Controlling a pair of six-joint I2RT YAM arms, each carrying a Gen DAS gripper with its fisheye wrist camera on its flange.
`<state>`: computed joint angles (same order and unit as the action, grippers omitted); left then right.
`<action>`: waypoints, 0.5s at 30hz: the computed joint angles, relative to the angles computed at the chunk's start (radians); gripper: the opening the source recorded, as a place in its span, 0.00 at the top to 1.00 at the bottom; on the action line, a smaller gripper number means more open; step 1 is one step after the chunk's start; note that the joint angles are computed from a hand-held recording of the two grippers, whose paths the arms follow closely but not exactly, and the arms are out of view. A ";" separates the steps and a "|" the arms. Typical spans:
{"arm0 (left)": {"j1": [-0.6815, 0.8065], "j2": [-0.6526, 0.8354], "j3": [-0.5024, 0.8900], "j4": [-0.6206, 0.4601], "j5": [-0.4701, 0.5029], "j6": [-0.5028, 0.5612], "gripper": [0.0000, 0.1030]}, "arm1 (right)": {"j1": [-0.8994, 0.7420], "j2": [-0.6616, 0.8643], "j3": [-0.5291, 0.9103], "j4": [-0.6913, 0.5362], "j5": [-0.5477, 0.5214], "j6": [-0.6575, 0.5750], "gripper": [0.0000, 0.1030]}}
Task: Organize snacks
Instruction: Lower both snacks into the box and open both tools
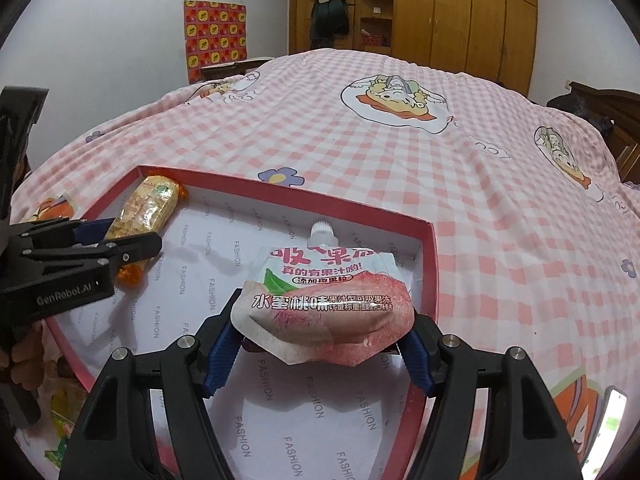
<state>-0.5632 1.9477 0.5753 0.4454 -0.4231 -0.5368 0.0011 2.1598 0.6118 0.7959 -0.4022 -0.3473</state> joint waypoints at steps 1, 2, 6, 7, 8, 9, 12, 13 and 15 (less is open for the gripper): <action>-0.002 -0.006 -0.005 0.000 0.002 -0.002 0.46 | -0.004 0.001 0.003 -0.007 -0.008 0.000 0.31; -0.002 -0.014 -0.011 0.001 0.004 -0.001 0.44 | -0.007 0.000 0.006 -0.017 -0.018 0.000 0.31; -0.017 -0.056 -0.038 -0.007 -0.011 -0.013 0.38 | -0.015 -0.016 -0.005 -0.025 -0.045 -0.001 0.24; -0.020 -0.068 -0.045 -0.010 -0.013 -0.017 0.37 | -0.014 -0.023 -0.013 -0.019 -0.047 -0.001 0.19; -0.025 -0.085 -0.055 -0.013 -0.015 -0.025 0.36 | -0.015 -0.029 -0.022 -0.010 -0.048 -0.002 0.18; -0.027 -0.097 -0.063 -0.016 -0.014 -0.030 0.36 | -0.015 -0.036 -0.033 -0.001 -0.046 -0.004 0.16; -0.032 -0.135 -0.082 -0.035 -0.007 -0.055 0.35 | -0.017 -0.059 -0.053 0.004 -0.047 -0.003 0.16; -0.033 -0.148 -0.089 -0.043 -0.003 -0.064 0.35 | -0.019 -0.066 -0.057 0.002 -0.051 -0.001 0.16; -0.042 -0.168 -0.103 -0.052 -0.005 -0.081 0.35 | -0.029 -0.081 -0.066 -0.012 -0.069 0.002 0.16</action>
<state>-0.6052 1.7798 0.4727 0.3937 -0.4278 -0.6176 -0.0278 2.0789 0.5462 0.7835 -0.4708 -0.3456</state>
